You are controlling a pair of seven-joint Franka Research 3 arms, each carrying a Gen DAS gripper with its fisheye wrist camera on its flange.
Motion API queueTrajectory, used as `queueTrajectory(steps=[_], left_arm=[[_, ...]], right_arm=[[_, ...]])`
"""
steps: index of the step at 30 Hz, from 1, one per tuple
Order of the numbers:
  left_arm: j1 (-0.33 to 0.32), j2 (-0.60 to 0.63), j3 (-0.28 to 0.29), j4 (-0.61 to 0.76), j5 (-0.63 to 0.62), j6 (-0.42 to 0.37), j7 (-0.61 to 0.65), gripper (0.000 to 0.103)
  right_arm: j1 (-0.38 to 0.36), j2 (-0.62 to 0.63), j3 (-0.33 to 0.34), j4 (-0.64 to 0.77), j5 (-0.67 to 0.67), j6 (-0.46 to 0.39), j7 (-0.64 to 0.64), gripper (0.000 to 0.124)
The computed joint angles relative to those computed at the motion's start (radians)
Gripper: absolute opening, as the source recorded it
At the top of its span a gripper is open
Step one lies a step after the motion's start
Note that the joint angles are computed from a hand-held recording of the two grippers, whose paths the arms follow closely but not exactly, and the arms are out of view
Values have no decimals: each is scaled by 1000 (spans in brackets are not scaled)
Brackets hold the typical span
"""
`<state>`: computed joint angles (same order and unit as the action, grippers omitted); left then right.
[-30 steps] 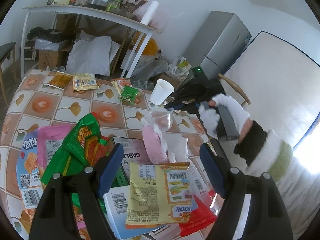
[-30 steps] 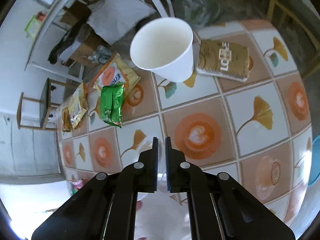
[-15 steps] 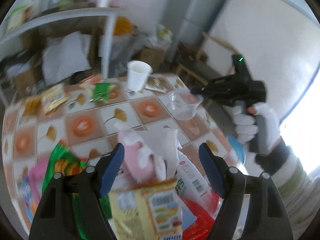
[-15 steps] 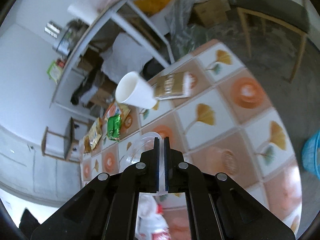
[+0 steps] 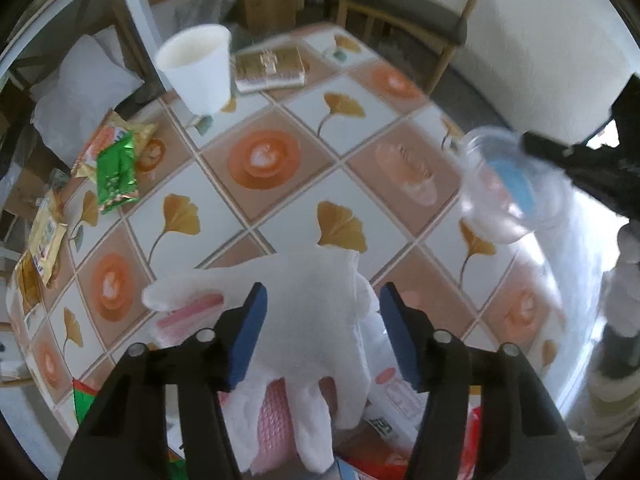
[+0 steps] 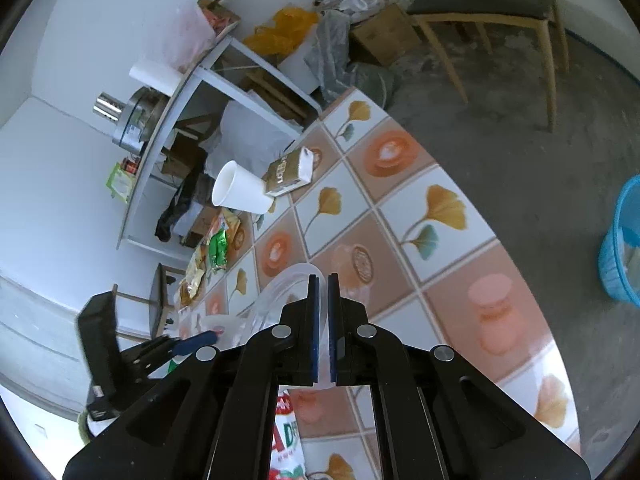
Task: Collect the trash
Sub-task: 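Grasp the white glove with the left gripper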
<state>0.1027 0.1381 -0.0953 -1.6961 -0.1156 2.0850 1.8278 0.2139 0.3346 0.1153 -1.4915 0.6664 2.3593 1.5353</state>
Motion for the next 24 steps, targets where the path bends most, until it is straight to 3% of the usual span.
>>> queueTrajectory(steps=[13, 17, 24], left_arm=[[-10, 10, -4, -11, 48, 20, -18, 16], [-3, -6, -1, -20, 29, 31, -17, 9], [8, -67, 12, -68, -21, 90, -9, 6]], right_arm=[[-21, -38, -2, -63, 67, 7, -40, 2], [-23, -52, -1, -81, 90, 13, -58, 1], [-17, -73, -4, -104, 113, 25, -74, 0]])
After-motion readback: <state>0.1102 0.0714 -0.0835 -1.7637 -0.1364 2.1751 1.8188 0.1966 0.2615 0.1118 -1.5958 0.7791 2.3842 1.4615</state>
